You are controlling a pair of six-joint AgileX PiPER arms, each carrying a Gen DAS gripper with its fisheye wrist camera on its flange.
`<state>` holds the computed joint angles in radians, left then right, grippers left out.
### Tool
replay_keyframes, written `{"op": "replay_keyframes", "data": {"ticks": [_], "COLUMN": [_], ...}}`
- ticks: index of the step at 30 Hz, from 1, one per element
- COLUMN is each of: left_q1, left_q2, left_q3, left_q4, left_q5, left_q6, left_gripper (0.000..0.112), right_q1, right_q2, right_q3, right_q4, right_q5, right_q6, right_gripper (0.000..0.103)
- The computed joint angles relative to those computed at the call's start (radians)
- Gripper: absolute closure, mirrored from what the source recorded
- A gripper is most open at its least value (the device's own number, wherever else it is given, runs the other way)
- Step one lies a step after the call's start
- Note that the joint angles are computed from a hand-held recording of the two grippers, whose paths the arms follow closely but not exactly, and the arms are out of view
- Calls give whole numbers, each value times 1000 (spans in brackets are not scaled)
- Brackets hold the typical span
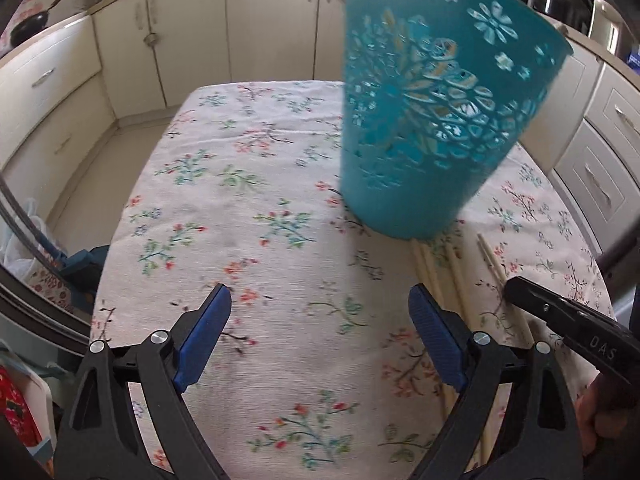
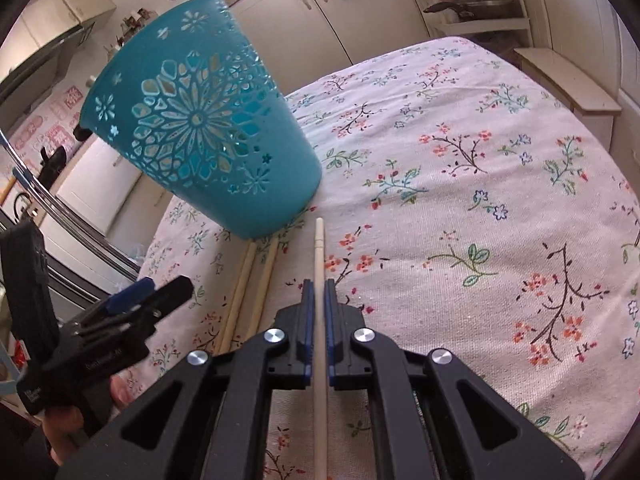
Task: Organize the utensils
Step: 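Close the left gripper on a bundle chopstick while the right gripper holds its chopstick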
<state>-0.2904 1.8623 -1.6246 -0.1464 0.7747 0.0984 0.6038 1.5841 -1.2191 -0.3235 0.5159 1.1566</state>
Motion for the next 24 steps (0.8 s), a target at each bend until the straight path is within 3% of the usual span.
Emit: {"op": "replay_keyframes", "data": {"ticks": [8, 11, 24], "left_q1": [-78, -90, -93], "left_q2": [61, 60, 36], "left_q3": [-85, -70, -60], "left_q4": [135, 149, 105], "left_q5": [84, 81, 94], "left_q6": [-98, -116, -112], "left_gripper": [26, 25, 25], "right_q1": [-20, -32, -30], "right_q2": [-13, -32, -37], "right_q3": [29, 55, 65], "right_q4": [46, 66, 62], "right_q5": [-45, -62, -73], "right_q6": [-29, -52, -40], "right_gripper": [97, 97, 97]}}
